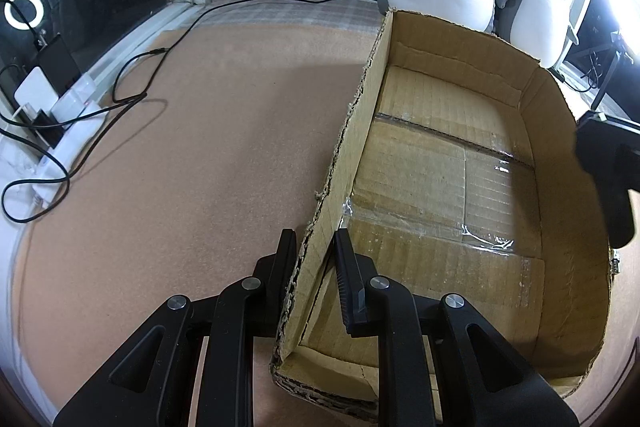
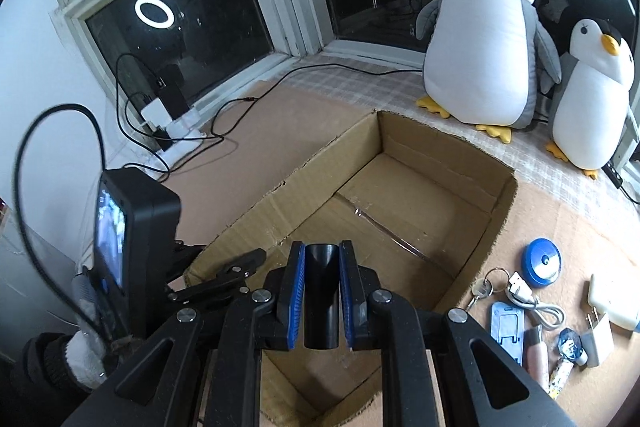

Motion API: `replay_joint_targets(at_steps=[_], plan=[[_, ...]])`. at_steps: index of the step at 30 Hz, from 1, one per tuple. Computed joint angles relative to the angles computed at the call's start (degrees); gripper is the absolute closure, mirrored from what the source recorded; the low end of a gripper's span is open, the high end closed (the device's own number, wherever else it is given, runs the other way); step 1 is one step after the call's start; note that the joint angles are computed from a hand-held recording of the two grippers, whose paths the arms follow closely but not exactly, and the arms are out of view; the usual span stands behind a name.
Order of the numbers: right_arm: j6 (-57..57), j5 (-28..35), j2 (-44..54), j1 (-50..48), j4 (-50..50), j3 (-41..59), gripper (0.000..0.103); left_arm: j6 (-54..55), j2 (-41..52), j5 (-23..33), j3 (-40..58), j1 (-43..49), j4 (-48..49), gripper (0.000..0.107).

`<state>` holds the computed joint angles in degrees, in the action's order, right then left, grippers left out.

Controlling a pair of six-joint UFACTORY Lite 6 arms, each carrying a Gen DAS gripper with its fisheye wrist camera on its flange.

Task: Organize rigid objects
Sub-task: 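Carry the black cylinder into the box and open the right gripper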

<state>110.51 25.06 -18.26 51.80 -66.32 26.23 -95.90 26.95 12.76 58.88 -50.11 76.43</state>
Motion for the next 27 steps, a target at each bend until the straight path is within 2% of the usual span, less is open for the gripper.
replay_joint_targets(at_steps=[11, 13, 15, 22, 27], plan=[[1.4, -0.3, 4.8, -0.2, -1.6, 0.9, 0.088, -0.6, -0.1, -0.1, -0.1, 0.0, 0.5, 0.089], [0.8, -0.7, 4.6, -0.6, -1.3, 0.8, 0.077, -0.5, -0.1, -0.1, -0.2, 0.0, 0.5, 0.089], [1.6, 1.5, 4.0, 0.6, -1.5, 0.7, 0.058, -0.5, 0.0, -0.1, -0.1, 0.1, 0.4, 0.089], [-0.4, 4.3, 0.1, 2.0, 1.9, -1.1, 0.054, -0.8, 0.0, -0.2, -0.2, 0.0, 0.8, 0.089], [-3.1, 8.4, -8.2, 4.1, 7.1, -5.4, 0.053, -0.7, 0.2, -0.2, 0.0, 0.1, 0.6, 0.089]])
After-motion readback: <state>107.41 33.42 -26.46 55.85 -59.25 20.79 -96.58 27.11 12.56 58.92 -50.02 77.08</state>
